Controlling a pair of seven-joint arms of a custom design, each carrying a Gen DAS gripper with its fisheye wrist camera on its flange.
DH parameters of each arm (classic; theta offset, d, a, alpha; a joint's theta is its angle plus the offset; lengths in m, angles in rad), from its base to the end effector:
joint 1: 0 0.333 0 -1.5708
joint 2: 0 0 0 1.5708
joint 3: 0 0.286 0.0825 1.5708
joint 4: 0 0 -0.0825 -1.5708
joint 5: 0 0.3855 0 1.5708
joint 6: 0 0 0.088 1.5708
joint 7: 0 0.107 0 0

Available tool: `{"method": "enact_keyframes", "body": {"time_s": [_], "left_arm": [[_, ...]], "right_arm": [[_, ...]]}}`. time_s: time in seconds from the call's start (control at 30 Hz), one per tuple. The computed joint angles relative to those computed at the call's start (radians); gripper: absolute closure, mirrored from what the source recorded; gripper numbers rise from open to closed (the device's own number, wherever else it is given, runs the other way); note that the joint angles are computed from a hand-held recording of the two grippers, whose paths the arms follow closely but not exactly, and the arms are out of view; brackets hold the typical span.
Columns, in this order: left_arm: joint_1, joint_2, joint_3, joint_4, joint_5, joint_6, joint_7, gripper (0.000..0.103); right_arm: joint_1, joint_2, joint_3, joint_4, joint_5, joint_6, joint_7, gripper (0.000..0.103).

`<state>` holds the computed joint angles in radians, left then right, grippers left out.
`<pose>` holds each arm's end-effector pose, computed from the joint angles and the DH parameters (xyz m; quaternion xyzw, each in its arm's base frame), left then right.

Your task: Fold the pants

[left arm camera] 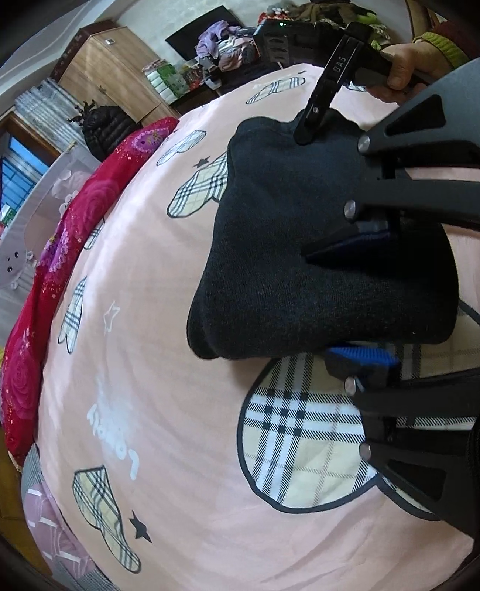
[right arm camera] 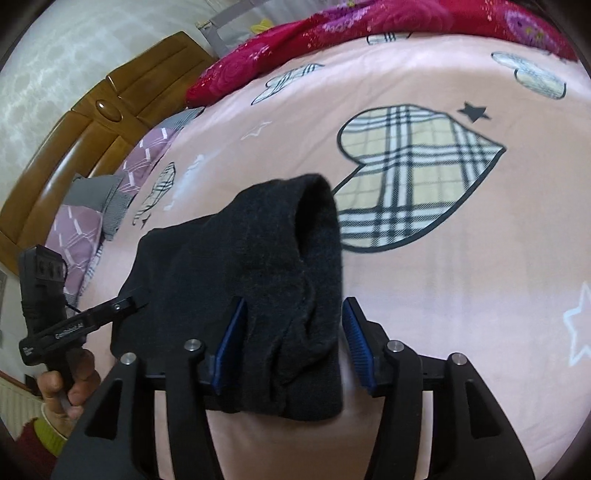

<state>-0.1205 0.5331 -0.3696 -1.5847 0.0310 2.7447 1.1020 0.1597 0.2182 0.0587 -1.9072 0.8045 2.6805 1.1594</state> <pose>0.6559 -0.2998 0.3932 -0.6884 0.6452 -0.3298 0.0315 0.6298 0.1148 0.4087 -0.6549 0.6602 -0.0224 0.3670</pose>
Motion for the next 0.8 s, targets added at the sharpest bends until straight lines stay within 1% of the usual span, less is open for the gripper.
{"method": "enact_keyframes", "body": {"time_s": [0.07, 0.13, 0.17, 0.3, 0.37, 0.4, 0.5, 0.57, 0.7, 0.8], "left_arm": [[0.009, 0.000, -0.005, -0.009, -0.007, 0.006, 0.006, 0.048], [0.020, 0.003, -0.015, -0.016, -0.018, 0.014, 0.019, 0.046], [0.020, 0.005, -0.014, -0.016, -0.016, 0.015, 0.021, 0.046], [-0.008, 0.002, 0.015, -0.014, 0.021, 0.011, -0.007, 0.045], [-0.026, -0.019, 0.036, -0.032, 0.051, 0.019, -0.038, 0.045], [-0.033, -0.031, 0.045, -0.043, 0.065, 0.022, -0.052, 0.045], [-0.067, -0.086, 0.088, -0.100, 0.131, 0.037, -0.125, 0.045], [-0.074, -0.123, 0.101, -0.144, 0.160, 0.050, -0.169, 0.044], [-0.062, -0.179, 0.091, -0.215, 0.165, 0.053, -0.213, 0.041], [-0.062, -0.211, 0.088, -0.254, 0.172, 0.057, -0.227, 0.040]], "right_arm": [[0.001, 0.001, -0.005, -0.005, -0.013, 0.015, 0.005, 0.038], [-0.011, 0.011, -0.001, 0.001, 0.014, 0.010, -0.016, 0.035], [-0.013, 0.016, -0.002, 0.003, 0.017, 0.009, -0.016, 0.031], [-0.018, 0.031, 0.002, 0.001, 0.034, 0.025, -0.023, 0.027], [-0.039, 0.028, 0.023, -0.001, 0.115, 0.019, -0.076, 0.027], [-0.055, 0.017, 0.038, -0.011, 0.190, 0.016, -0.136, 0.027], [-0.049, -0.020, 0.036, -0.053, 0.263, 0.056, -0.194, 0.026], [-0.049, -0.049, 0.034, -0.080, 0.323, 0.066, -0.241, 0.026], [-0.027, -0.100, 0.012, -0.129, 0.321, 0.083, -0.238, 0.025], [-0.011, -0.131, 0.000, -0.157, 0.291, 0.088, -0.217, 0.025]]}}
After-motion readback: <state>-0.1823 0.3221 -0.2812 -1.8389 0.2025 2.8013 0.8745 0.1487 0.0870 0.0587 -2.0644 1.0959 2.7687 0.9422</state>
